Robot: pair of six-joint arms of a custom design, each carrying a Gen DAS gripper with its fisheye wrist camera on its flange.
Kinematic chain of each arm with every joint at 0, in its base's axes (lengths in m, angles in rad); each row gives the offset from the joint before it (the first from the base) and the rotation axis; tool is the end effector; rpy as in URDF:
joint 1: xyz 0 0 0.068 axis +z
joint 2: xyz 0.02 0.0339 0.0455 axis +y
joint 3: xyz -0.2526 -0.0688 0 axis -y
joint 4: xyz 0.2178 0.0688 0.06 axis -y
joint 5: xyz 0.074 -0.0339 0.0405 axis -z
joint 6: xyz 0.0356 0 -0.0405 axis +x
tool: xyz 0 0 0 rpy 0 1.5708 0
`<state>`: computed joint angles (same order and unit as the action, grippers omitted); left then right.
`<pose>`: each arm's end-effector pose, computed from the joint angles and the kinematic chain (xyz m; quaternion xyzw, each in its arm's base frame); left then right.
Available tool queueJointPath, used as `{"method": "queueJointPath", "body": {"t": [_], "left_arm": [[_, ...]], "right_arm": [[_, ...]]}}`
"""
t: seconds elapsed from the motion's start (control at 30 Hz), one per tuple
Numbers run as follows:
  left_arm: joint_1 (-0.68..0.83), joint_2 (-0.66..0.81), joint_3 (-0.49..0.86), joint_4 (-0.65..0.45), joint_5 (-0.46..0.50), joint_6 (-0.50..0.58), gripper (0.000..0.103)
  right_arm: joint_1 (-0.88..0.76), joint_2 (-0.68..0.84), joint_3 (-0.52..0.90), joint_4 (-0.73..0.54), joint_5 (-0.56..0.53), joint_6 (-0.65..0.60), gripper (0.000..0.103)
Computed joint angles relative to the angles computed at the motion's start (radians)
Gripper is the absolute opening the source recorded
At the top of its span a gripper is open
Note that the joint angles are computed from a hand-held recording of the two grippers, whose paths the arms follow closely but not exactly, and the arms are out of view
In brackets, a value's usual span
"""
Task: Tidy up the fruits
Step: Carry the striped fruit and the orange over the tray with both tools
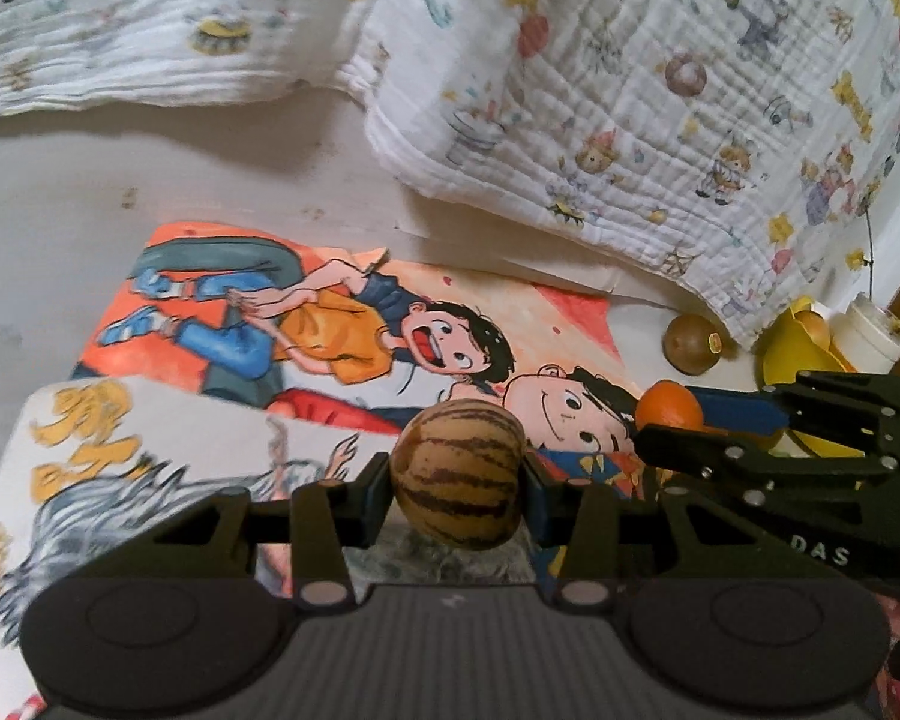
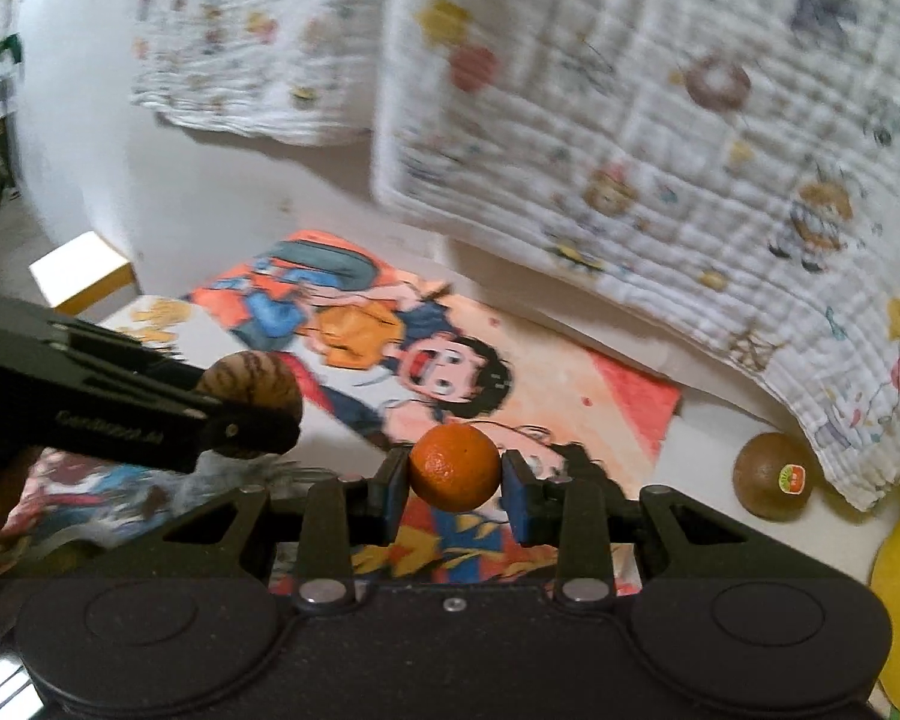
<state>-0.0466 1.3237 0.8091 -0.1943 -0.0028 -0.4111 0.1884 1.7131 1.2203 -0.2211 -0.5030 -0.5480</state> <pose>0.2603 -0.0120 0.2321 -0.1652 0.8934 -0.0935 0.4071 0.3461 0.0835 0.2445 -0.4136 0.7847 0.1508 0.4364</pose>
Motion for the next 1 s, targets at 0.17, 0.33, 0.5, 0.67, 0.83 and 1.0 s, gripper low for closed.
{"method": "queueJointPath", "body": {"t": [0.17, 0.33, 0.5, 0.67, 0.83, 1.0], "left_arm": [[-0.021, -0.132, -0.051, -0.071, -0.03, -0.017, 0.048], [-0.071, -0.267, -0.084, -0.164, -0.075, -0.046, 0.048], [-0.145, -0.409, -0.106, -0.277, -0.126, -0.083, 0.048], [-0.228, -0.531, -0.127, -0.377, -0.173, -0.128, 0.048], [-0.36, -0.66, -0.149, -0.506, -0.257, -0.195, 0.048], [-0.568, -0.737, -0.149, -0.645, -0.395, -0.309, 0.048]], "right_arm": [[0.003, -0.13, -0.119, -0.006, -0.049, -0.031, 0.035], [-0.008, -0.266, -0.219, -0.047, -0.1, -0.064, 0.035], [-0.041, -0.419, -0.299, -0.141, -0.17, -0.118, 0.035], [-0.083, -0.559, -0.357, -0.285, -0.22, -0.223, 0.035], [-0.122, -0.661, -0.393, -0.454, -0.243, -0.373, 0.035], [-0.123, -0.71, -0.413, -0.575, -0.228, -0.491, 0.035]]}}
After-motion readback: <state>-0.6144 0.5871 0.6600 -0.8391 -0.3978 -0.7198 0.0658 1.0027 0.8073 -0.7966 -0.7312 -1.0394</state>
